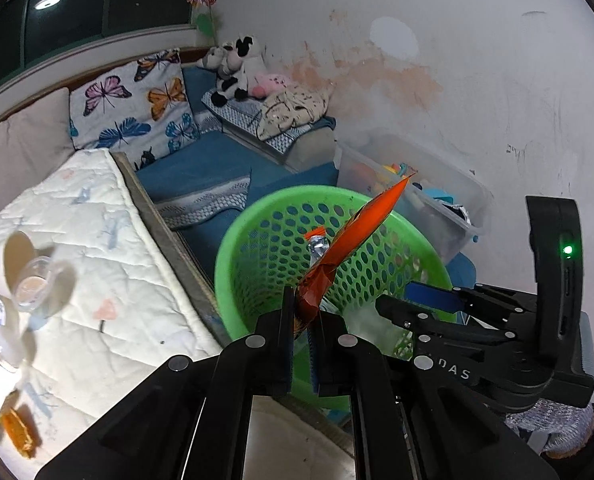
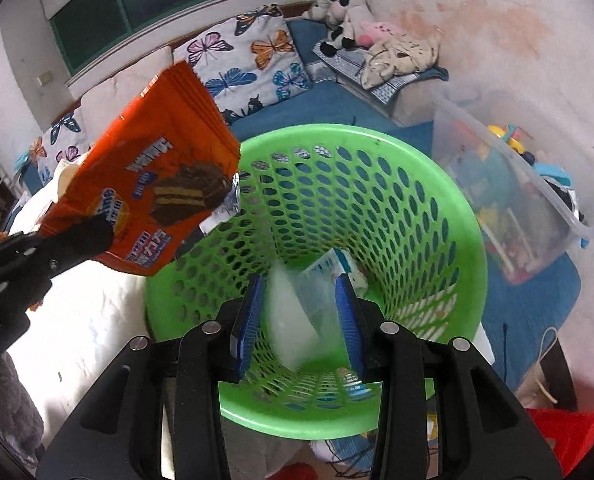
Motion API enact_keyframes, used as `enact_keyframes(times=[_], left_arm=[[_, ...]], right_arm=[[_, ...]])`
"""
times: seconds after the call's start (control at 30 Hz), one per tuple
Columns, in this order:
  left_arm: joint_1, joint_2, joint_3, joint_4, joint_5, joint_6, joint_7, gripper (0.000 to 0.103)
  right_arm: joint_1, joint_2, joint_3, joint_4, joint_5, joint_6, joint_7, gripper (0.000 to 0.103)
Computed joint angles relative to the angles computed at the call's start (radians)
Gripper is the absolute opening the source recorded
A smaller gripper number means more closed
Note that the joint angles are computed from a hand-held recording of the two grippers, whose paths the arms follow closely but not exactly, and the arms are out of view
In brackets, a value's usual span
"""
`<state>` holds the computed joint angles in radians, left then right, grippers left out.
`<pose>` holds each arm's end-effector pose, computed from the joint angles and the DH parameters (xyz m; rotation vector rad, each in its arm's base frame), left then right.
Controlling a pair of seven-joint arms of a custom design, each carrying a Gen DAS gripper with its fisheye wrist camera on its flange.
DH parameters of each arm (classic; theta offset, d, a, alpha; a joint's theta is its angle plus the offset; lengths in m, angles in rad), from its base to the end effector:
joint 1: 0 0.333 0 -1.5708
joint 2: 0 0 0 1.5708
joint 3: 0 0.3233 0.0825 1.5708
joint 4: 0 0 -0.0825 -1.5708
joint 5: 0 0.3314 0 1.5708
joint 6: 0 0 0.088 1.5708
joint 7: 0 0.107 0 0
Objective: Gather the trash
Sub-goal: 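Carry the wrapper and plastic cup over the green basket and release both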
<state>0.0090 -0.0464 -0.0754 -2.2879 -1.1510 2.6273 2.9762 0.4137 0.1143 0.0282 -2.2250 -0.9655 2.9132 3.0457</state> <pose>0.4916 -0.0111 0.4413 -1.3262 2.3454 -1.0768 0.4558 0.2712 0.4128 -1.6427 1.9031 -0.4831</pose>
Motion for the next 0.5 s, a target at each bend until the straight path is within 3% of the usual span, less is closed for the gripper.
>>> enact_keyframes(times=[0.5], left_arm=[[0.004,0.017,-0.005,-0.003,0.018,-0.03,-0.029,0.008]], right_arm=[[-0.008,-0.017,0.007,-0.015,0.007,0.0,0.007,0.04]])
